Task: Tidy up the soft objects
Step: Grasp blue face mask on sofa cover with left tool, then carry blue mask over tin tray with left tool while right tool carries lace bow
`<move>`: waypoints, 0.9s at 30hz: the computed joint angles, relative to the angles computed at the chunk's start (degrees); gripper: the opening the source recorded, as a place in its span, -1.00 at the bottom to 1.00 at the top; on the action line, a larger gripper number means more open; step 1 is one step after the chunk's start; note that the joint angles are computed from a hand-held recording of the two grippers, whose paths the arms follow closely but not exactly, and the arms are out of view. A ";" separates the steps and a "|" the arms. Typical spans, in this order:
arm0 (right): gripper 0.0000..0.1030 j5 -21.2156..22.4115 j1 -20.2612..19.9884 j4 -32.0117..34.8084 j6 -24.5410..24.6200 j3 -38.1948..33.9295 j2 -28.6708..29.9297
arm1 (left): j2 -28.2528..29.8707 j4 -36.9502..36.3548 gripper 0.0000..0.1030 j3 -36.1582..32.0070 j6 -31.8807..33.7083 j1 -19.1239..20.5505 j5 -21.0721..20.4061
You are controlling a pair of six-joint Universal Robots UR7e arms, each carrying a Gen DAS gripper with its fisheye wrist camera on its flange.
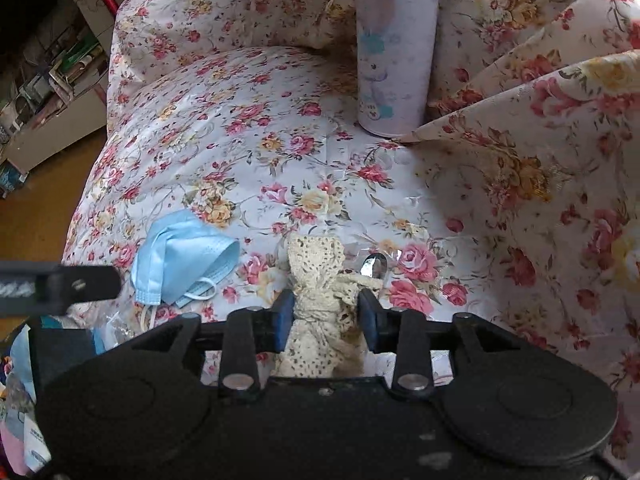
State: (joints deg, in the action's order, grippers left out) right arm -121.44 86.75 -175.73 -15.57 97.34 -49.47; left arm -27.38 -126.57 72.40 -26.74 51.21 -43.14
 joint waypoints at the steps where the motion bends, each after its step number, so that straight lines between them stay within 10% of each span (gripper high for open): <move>1: -0.20 -0.02 -0.14 0.10 0.28 -0.12 0.03 | 0.93 0.68 0.66 -1.29 0.23 0.27 0.07; 5: 0.15 -0.33 -0.58 1.33 1.81 -0.35 -0.17 | 3.45 2.12 0.72 -4.57 2.10 0.97 0.56; 19: 0.41 -0.56 -1.06 5.06 2.84 -2.61 1.47 | 10.31 8.69 0.78 -14.11 4.36 2.90 -1.69; 27: 0.08 -3.93 0.10 2.22 -2.92 -2.72 3.27 | 9.82 6.76 0.21 -13.61 4.33 3.09 -2.96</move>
